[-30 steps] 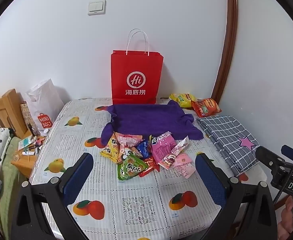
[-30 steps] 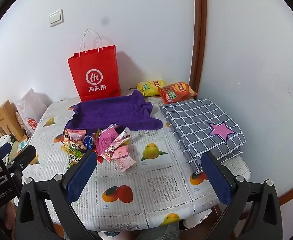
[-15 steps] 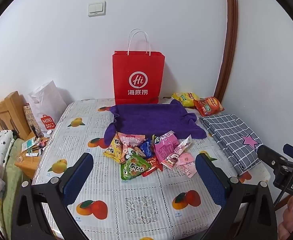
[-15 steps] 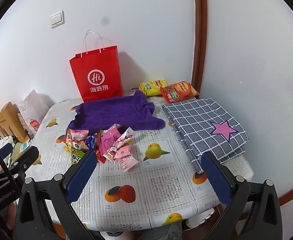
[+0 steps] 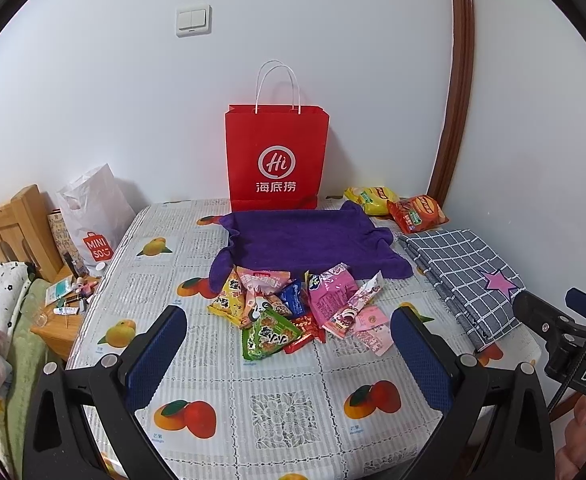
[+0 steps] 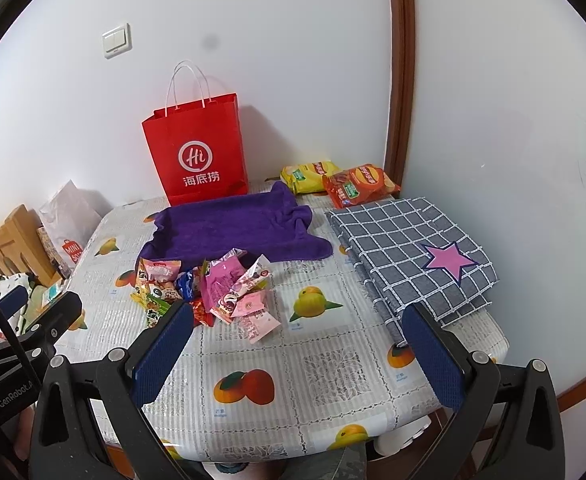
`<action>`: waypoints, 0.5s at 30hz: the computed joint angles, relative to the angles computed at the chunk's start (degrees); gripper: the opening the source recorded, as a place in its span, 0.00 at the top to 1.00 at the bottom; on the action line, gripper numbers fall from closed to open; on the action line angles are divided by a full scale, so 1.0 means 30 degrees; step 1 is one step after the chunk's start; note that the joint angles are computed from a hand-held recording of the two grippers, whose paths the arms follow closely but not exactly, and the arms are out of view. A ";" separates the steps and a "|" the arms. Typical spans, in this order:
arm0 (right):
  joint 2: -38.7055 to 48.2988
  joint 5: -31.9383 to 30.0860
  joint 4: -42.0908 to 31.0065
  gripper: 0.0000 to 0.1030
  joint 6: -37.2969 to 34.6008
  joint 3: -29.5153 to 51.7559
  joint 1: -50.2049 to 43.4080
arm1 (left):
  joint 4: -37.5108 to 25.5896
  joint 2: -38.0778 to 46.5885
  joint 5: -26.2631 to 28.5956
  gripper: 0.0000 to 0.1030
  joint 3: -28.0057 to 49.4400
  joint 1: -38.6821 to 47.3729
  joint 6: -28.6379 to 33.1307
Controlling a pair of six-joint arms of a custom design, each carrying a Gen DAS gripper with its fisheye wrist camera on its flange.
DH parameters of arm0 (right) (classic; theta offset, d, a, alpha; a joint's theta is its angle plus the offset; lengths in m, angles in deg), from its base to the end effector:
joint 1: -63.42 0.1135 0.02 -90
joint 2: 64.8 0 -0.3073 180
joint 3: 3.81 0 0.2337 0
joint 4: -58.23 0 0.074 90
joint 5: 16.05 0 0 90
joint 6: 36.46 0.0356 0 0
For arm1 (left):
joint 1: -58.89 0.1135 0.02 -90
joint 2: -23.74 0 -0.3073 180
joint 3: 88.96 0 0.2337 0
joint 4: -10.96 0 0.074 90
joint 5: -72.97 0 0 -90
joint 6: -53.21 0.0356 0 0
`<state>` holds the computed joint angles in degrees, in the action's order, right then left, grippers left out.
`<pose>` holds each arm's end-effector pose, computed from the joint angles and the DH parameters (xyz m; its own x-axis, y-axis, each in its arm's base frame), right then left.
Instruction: Organize snacks
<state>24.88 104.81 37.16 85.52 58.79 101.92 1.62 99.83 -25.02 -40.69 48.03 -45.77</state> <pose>0.2431 0.1701 0.2365 -0.6357 0.0753 -0.7683 0.0827 0.9961 0.0293 0.2365 -0.0403 0.2367 -0.5981 -0.0427 -0.8003 -0.0158 0.9990 -0.0415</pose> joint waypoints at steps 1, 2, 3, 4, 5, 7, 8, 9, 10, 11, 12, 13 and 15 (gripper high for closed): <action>0.0001 0.0005 -0.0002 0.00 0.0022 -0.0003 0.0006 | 0.0006 -0.0008 0.0009 0.00 -0.0008 0.0001 0.0007; -0.0008 0.0016 0.0025 0.00 0.0035 -0.0019 0.0019 | 0.0019 0.0000 -0.0018 0.00 -0.0007 -0.0013 0.0011; -0.0013 0.0031 0.0080 0.00 0.0034 -0.0050 0.0038 | 0.0003 -0.0025 -0.0030 0.00 -0.0006 -0.0008 0.0025; -0.0016 0.0056 0.0090 0.00 0.0046 -0.0067 0.0065 | -0.0004 0.0007 0.0001 0.00 0.0024 0.0014 0.0030; -0.0004 0.0084 0.0100 0.00 0.0085 -0.0073 0.0102 | -0.0049 -0.0047 0.0002 0.00 0.0026 0.0016 0.0044; 0.0006 0.0085 0.0143 0.00 0.0055 -0.0106 0.0126 | -0.0066 -0.0059 -0.0024 0.00 0.0023 0.0001 0.0005; -0.0013 0.0095 0.0141 0.00 0.0062 -0.0126 0.0112 | -0.0048 -0.0061 -0.0020 0.00 0.0014 -0.0014 0.0014; -0.0032 0.0092 0.0171 0.00 0.0081 -0.0154 0.0090 | -0.0075 -0.0081 -0.0011 0.00 0.0017 -0.0007 0.0023; -0.0005 0.0084 0.0180 0.00 0.0077 -0.0137 0.0090 | -0.0110 -0.0078 -0.0022 0.00 0.0043 -0.0015 0.0037; -0.0025 0.0070 0.0194 0.00 0.0095 -0.0175 0.0087 | -0.0061 -0.0053 -0.0080 0.00 0.0022 -0.0049 0.0012; -0.0049 0.0055 0.0155 0.00 0.0119 -0.0184 0.0078 | -0.0054 -0.0047 -0.0088 0.00 0.0019 -0.0053 -0.0002; -0.0038 0.0057 0.0112 0.00 0.0157 -0.0163 0.0090 | -0.0107 -0.0102 -0.0052 0.00 0.0018 -0.0017 0.0021; -0.0046 0.0027 0.0107 0.00 0.0156 -0.0176 0.0081 | -0.0072 -0.0108 -0.0043 0.00 0.0004 -0.0023 0.0014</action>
